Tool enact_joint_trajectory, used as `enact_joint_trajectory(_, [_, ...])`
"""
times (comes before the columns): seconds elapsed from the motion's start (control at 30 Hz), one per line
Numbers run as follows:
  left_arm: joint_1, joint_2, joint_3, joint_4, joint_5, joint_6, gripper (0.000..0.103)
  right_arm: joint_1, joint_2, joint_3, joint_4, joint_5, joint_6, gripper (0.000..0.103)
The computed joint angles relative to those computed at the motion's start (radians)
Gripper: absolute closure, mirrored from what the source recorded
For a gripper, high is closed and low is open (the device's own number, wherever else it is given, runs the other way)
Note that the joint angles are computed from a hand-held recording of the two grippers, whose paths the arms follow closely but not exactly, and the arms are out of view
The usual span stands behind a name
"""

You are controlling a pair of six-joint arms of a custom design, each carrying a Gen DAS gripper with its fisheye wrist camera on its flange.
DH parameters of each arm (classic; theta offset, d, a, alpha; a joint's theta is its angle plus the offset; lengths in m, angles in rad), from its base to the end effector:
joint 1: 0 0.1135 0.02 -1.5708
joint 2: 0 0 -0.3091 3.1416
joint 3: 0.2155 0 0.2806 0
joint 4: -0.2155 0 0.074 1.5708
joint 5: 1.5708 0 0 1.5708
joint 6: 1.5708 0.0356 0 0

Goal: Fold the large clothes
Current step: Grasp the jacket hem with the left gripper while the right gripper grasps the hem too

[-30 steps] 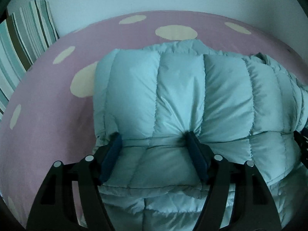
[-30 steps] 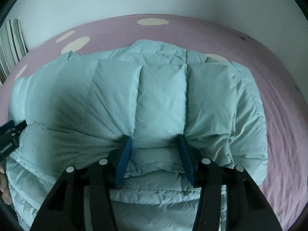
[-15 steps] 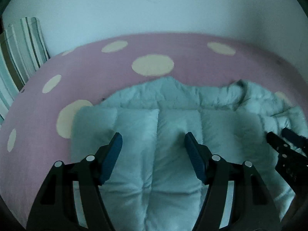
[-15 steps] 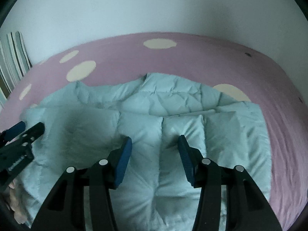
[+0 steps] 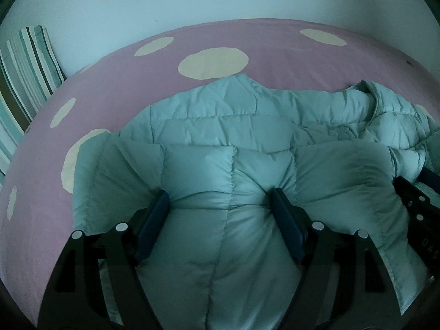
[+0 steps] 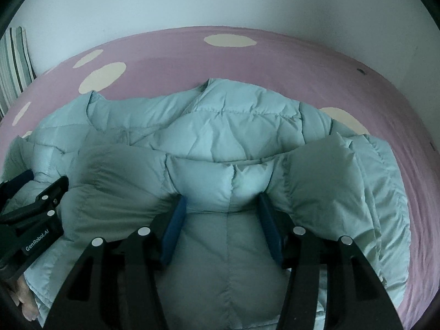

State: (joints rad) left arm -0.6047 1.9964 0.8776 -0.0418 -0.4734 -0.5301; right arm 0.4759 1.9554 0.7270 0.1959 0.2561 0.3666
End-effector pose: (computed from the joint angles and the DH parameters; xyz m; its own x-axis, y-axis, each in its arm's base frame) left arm 0.3082 -0.1933 0.0777 -0.8311 0.0273 -0.5555 -0.0739 0.9845 0.1591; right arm 0.3065 0.1478 0.0689 -0.8299 -0.0377 -0.5566 -0.0324 0.9993 -0.0193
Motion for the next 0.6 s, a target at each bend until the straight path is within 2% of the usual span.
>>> enact_joint_trajectory(0.17, [-0.013, -0.043, -0.026, 0.000, -0.011, -0.010, 0.027, 0.011, -0.052, -0.036, 0.016, 0.020, 0.007, 0.049])
enact_joint_trajectory(0.3, [-0.021, -0.144, -0.088, -0.031, 0.007, -0.053, 0.028, 0.013, -0.180, -0.127, 0.027, 0.051, 0.014, 0.048])
enact_joint_trajectory(0.4, [-0.038, -0.195, -0.140, -0.024, -0.015, -0.077, 0.028, -0.006, -0.264, -0.199, 0.014, 0.043, 0.034, 0.048])
enact_joint_trajectory(0.47, [-0.035, -0.186, -0.156, -0.013, 0.005, -0.075, 0.027, -0.014, -0.269, -0.224, 0.004, 0.047, 0.040, 0.047])
enact_joint_trajectory(0.6, [-0.014, -0.116, -0.148, 0.039, 0.034, -0.041, 0.022, -0.034, -0.170, -0.226, 0.055, 0.016, 0.025, 0.045])
